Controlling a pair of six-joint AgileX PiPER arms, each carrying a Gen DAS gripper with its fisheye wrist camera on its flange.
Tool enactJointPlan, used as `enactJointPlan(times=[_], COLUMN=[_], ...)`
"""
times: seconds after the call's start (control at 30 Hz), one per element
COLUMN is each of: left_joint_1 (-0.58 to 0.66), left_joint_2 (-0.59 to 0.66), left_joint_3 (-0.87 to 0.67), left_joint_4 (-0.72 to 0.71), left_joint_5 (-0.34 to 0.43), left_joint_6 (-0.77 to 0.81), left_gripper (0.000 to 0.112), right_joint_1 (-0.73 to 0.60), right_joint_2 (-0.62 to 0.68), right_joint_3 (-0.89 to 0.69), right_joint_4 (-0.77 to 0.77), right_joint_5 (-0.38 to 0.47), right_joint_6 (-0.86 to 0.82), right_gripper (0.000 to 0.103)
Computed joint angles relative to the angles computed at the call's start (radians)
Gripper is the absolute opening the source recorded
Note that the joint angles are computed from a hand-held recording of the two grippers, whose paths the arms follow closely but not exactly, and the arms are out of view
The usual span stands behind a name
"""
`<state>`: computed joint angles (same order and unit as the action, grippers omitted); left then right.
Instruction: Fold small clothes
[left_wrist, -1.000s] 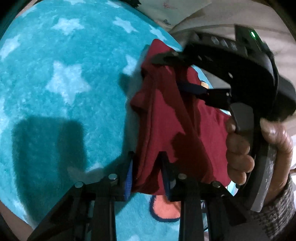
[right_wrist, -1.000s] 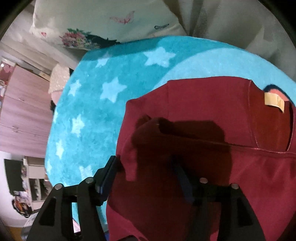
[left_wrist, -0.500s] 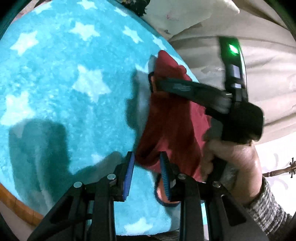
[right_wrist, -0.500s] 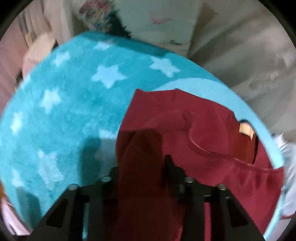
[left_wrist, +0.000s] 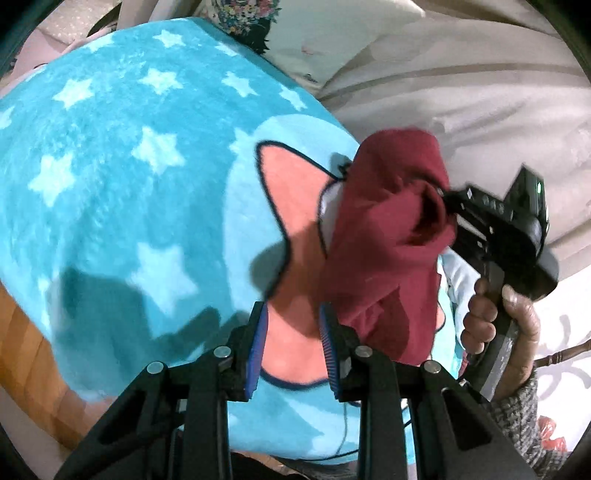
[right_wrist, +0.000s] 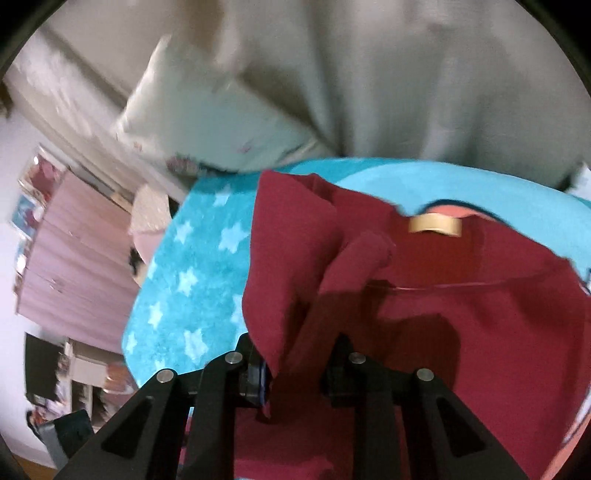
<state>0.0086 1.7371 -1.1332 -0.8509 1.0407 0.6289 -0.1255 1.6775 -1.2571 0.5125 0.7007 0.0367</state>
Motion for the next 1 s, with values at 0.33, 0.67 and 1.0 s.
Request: enactJointPlan(times=[0.33,0.67,1.0], left_joint_1=[-0.223,-0.252,0.19], left_joint_2=[-0.163,-0.311,-0.654], left_joint_3=[0.165,0.236,0.274], left_joint_4=[0.026,0.136,0.374], left_joint_5=[-0.099,-0.187,-0.117], left_joint_6=[-0.114,-0.264,-0.468], left_gripper=[0.027,0.027,0.045], right_joint_1=[-0.54,-0.678,-0.344], right_joint_2=[-0.162,-0.398,-0.335], right_joint_3=[0.341,0.436,0.397], right_joint_4=[0.262,0.183,0.416], right_joint_5=[0.104,0.079,0.195], right_joint_6=[-0.518,-0.501,-0.641], right_gripper=[0.022,0.046,0.051])
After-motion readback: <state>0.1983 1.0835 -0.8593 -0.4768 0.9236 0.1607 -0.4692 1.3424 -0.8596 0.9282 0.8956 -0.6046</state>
